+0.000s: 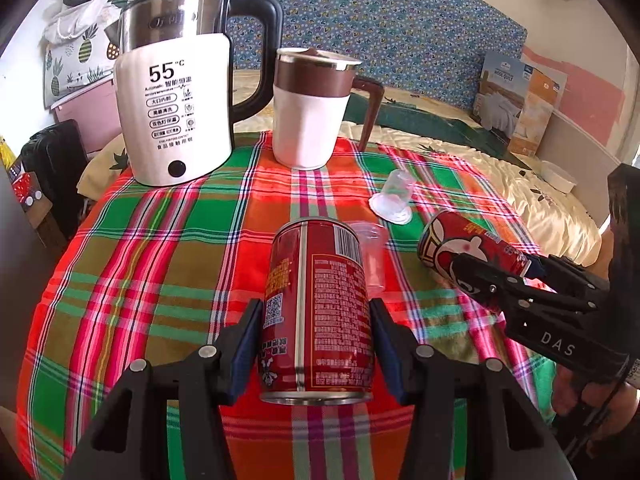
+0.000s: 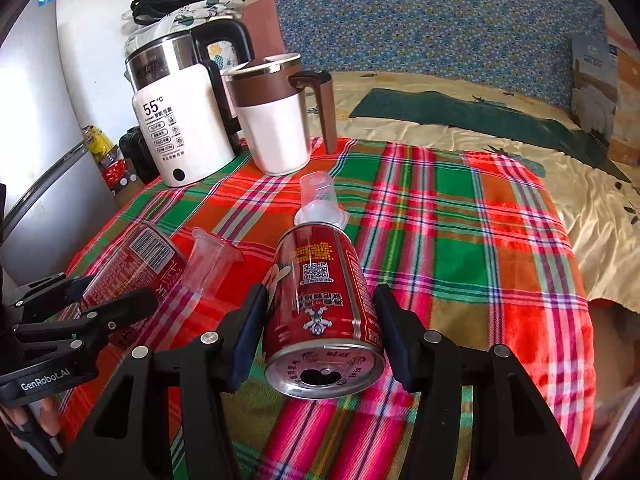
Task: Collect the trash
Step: 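Grasp a red drink can with the right gripper while the left grasps another red can, then lift both red cans off the table toward the bin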
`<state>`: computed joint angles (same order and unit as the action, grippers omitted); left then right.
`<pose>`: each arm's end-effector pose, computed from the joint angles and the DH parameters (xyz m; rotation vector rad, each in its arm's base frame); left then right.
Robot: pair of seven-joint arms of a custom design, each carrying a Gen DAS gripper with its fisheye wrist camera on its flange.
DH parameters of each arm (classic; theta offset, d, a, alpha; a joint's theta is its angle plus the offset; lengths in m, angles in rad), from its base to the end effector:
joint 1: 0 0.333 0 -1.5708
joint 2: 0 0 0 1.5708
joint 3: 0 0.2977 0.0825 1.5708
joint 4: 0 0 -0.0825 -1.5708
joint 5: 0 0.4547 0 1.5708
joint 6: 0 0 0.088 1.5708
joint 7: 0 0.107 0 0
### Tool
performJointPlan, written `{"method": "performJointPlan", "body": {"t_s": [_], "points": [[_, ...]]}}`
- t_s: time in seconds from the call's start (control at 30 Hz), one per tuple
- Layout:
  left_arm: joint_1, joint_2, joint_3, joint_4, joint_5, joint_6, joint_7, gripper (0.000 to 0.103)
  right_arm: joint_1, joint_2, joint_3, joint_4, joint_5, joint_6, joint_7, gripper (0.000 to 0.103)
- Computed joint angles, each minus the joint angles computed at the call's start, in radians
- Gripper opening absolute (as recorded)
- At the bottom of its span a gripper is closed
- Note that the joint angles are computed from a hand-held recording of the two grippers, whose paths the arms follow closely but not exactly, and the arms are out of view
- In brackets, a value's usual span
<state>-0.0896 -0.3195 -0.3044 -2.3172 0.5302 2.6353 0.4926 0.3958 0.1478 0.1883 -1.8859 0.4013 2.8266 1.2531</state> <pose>0.5176 -0.2353 0.4820 -2.0201 1.5204 -0.7451 0.6018 0.3679 0.4713 -2.0364 1.1307 -0.2953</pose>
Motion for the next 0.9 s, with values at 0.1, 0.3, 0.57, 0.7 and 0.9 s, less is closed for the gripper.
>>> {"method": "performJointPlan", "body": {"t_s": [0.1, 0.3, 0.57, 0.7, 0.9], "points": [[-0.005, -0.010, -0.008, -0.003, 0.004, -0.004, -0.006, 0.053, -0.003, -0.027, 0.000, -0.029, 0.013, -0.001, -0.003, 0.055], [-0.018, -0.019, -0.016, -0.010, -0.004, -0.006, -0.011, 0.053, 0.013, -0.077, -0.014, -0.093, -0.018, -0.006, 0.017, 0.055], [-0.023, -0.022, -0.016, -0.010, -0.014, -0.015, -0.009, 0.053, 0.022, -0.027, -0.024, -0.019, -0.071, -0.100, 0.057, 0.055], [-0.026, -0.015, -0.014, -0.004, -0.016, -0.019, 0.000, 0.053, 0.023, -0.025, -0.024, -0.024, -0.105, -0.093, 0.091, 0.054], [-0.026, -0.016, -0.021, 0.000, 0.000, -0.019, -0.009, 0.053, 0.023, -0.055, -0.024, -0.065, -0.111, -0.056, 0.106, 0.053]]}}
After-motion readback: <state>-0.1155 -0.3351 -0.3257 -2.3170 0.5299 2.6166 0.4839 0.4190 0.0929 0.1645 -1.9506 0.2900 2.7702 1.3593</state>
